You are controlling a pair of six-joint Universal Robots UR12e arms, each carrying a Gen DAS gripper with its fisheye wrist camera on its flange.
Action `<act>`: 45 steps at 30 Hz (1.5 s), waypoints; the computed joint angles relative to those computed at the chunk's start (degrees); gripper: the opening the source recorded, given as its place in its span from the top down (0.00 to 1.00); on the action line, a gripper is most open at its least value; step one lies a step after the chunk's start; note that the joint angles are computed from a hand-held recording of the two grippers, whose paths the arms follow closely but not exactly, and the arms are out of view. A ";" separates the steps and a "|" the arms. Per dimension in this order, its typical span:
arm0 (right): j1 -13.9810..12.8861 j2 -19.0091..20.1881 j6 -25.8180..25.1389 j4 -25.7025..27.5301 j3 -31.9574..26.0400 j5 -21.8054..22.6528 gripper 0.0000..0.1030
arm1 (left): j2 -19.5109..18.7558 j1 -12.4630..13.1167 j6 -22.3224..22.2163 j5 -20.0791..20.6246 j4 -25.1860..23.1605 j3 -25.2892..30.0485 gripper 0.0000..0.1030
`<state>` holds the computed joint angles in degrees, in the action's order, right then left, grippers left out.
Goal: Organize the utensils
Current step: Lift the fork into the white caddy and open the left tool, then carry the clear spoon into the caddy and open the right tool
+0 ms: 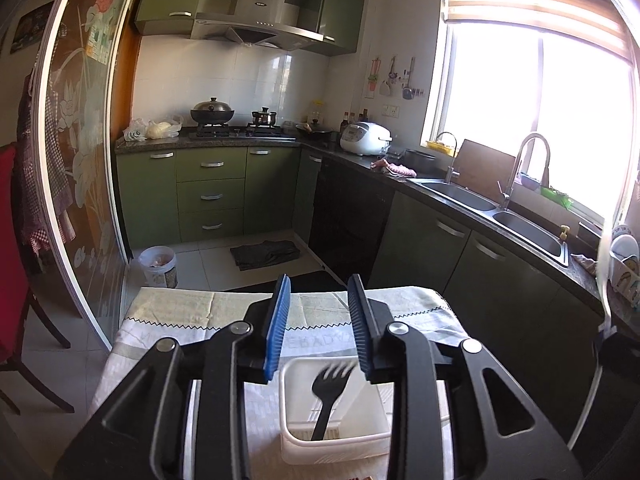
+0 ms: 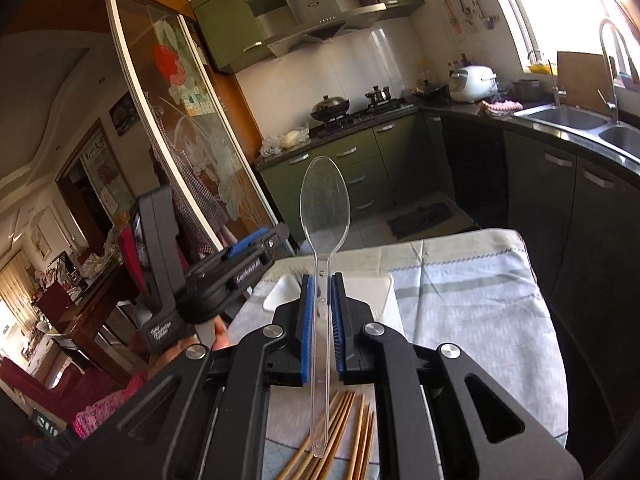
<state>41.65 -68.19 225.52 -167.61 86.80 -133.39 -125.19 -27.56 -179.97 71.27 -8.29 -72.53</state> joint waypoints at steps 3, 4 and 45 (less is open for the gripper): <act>-0.56 2.90 -5.36 -3.86 -3.57 -6.55 0.91 | 1.30 0.53 -0.59 -0.29 0.95 -1.64 0.68; -0.79 3.96 -6.97 -5.02 -4.78 -8.50 0.91 | 1.79 0.67 -0.54 -0.34 1.35 -2.39 0.66; 1.11 -0.46 9.07 5.60 6.76 -6.98 0.80 | 4.47 -2.02 16.66 8.05 -44.65 -5.15 0.63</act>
<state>42.76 -68.65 234.58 -162.01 93.57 -140.37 -120.73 -29.58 -163.31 79.33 -52.94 -77.68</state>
